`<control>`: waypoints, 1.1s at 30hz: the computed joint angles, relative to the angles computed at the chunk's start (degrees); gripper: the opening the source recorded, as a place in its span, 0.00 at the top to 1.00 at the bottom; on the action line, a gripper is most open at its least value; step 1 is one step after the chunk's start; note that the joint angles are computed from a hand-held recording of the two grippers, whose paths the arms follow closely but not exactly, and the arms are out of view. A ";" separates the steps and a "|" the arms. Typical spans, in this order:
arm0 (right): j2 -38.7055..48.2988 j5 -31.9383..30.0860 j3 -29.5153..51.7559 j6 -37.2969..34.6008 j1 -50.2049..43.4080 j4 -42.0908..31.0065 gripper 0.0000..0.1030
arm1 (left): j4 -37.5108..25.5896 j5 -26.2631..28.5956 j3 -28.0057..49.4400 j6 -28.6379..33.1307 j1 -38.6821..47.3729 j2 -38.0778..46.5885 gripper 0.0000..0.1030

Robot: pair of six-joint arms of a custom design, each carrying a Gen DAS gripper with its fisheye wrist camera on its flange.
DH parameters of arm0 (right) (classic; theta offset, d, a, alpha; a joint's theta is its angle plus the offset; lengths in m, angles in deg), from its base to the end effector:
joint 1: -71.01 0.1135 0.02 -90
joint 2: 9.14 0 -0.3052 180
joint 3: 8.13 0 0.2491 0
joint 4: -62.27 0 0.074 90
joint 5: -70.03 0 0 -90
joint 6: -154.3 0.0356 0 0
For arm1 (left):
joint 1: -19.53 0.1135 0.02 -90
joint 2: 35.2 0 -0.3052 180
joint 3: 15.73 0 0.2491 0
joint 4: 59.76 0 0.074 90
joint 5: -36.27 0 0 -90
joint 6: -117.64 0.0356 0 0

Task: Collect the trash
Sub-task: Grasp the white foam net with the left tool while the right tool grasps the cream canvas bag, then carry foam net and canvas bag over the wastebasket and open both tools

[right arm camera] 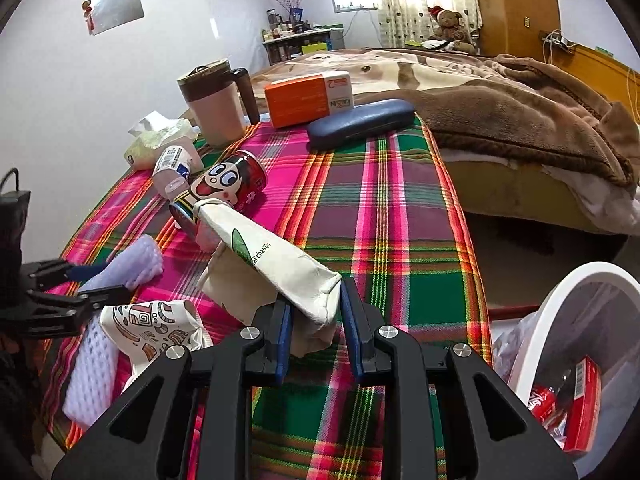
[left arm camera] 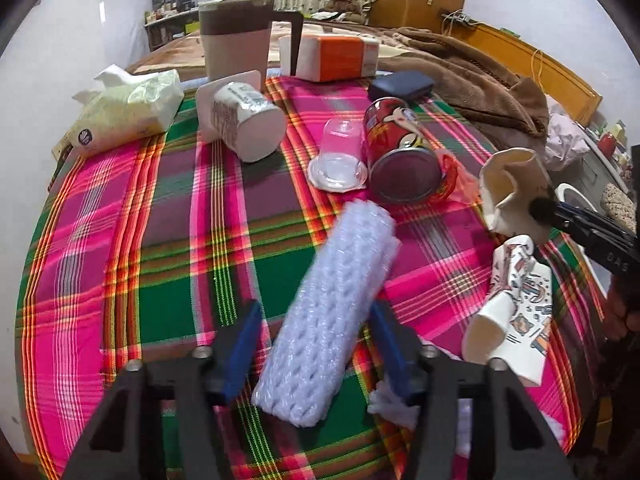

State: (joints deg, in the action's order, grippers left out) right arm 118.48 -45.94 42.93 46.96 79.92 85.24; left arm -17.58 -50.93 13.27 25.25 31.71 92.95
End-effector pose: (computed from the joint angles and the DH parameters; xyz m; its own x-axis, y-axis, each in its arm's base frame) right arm 0.3208 0.0661 0.0277 -0.6409 -0.3717 -0.6716 -0.6150 0.7722 0.1595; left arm 0.2239 0.0465 0.0157 -0.8111 -0.2177 -0.5429 -0.2187 0.9737 -0.0636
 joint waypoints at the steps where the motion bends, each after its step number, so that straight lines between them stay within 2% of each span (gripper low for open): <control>1: -0.05 -0.15 -0.15 0.04 -0.14 0.19 0.77 | 0.38 -0.38 -0.20 -0.25 -0.20 -0.12 0.62; 3: -0.13 -0.37 -0.54 0.16 -0.31 0.66 0.77 | 0.38 1.57 -0.42 -0.79 0.17 -0.57 0.65; 4: -0.23 -0.49 -0.75 0.11 -0.46 0.81 0.77 | 0.28 1.34 -0.46 -1.24 -0.05 -0.68 0.70; 8: -0.87 -1.09 -1.66 0.43 -1.13 1.70 0.77 | 4.59 -0.41 -2.97 -3.82 -0.92 -0.92 0.72; 11: -1.64 -1.84 -2.51 0.34 -1.90 2.25 0.77 | 7.84 -2.81 -5.46 -5.77 -2.31 -1.90 0.72; 13: -2.36 -2.38 -3.17 0.34 -2.40 2.62 0.77 | 8.42 -3.48 -6.86 -6.77 -3.22 -3.43 0.72; 18: -4.99 -4.36 -5.38 0.52 -4.07 3.90 0.77 | 9.21 -9.09 -10.68 -10.06 -9.11 -9.30 0.72; 22: -7.10 -5.46 -7.00 0.73 -5.48 4.69 0.77 | 6.69 -13.40 -12.13 -13.50 -14.98 -14.87 0.72; 33: -12.27 -7.68 -10.53 0.00 -12.25 6.15 0.77 | -6.68 -22.97 -9.59 -23.19 -31.65 -28.47 0.72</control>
